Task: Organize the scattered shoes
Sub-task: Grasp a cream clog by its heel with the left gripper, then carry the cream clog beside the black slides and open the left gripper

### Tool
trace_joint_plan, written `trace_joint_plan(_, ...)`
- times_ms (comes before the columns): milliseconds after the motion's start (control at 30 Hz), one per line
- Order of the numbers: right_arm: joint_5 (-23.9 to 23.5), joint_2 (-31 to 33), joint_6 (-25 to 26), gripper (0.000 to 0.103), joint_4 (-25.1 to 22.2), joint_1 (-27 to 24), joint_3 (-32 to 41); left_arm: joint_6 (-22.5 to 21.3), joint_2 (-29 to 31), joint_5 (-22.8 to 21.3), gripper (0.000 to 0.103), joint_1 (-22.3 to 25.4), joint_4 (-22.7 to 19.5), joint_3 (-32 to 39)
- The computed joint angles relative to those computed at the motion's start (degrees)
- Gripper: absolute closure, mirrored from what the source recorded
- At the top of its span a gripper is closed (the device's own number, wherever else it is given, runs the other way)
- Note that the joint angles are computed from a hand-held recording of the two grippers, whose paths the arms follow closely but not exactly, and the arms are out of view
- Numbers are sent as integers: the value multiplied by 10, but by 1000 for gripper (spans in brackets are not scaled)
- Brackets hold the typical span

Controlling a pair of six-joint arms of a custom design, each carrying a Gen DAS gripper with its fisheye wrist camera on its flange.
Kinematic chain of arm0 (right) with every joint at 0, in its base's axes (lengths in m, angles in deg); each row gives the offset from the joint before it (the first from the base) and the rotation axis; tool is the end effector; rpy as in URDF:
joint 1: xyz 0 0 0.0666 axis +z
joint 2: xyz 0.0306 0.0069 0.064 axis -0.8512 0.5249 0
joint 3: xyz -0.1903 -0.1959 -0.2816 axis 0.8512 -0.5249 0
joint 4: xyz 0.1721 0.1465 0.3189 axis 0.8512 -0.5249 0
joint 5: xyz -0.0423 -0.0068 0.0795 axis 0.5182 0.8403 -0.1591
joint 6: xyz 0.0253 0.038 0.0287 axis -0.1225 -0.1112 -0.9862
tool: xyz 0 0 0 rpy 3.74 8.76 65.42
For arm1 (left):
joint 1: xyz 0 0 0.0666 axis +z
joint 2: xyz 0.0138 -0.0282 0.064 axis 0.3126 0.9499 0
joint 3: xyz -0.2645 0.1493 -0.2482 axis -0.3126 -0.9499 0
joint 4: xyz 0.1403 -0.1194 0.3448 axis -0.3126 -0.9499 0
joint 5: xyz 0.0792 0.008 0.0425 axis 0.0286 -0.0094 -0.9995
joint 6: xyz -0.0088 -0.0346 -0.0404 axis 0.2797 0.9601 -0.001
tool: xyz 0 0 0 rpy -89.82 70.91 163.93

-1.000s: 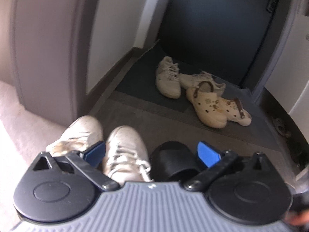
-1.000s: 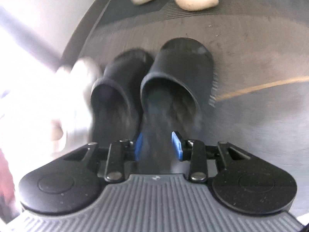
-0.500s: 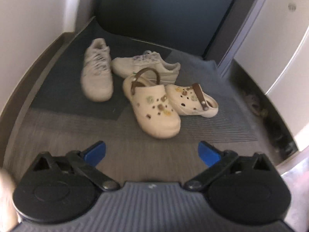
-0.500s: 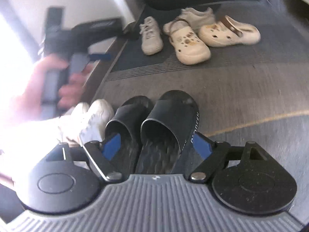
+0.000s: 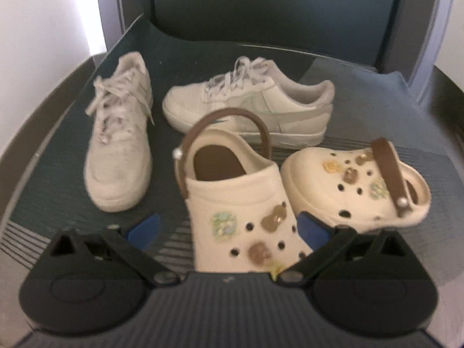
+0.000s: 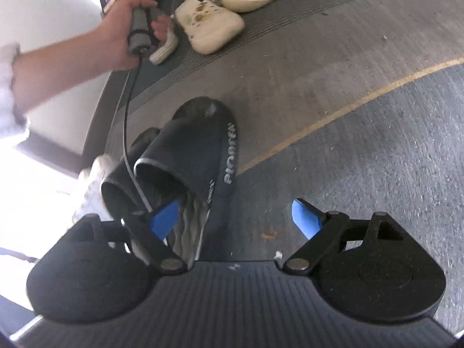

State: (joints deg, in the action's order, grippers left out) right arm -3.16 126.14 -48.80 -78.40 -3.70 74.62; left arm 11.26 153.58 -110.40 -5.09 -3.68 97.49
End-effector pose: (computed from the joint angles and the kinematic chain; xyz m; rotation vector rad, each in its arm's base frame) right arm 0.2355 0.3318 0.4591 0.0222 2.6246 0.8112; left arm 0.5710 -0.2318 0.4454 -0.3285 2.4538 0.1040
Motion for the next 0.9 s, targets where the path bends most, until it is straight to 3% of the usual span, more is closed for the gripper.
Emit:
trace_joint_plan(267,-19,7,2,15,26,-42,-21,15,54,-30,7,-7,-14,38)
trace_joint_plan(533,17,-15,0,16,-8,-29,-15,39,61,-57,21,-24,-67,70)
trace_joint_plan(700,48,-31,-11,15,-32,-10,-9,46,34,-27,26,-36,-84,51)
trace_joint_plan(900,92,-51,-41,15,-62,28,1,93,-29,11,31,-74,-97,-4)
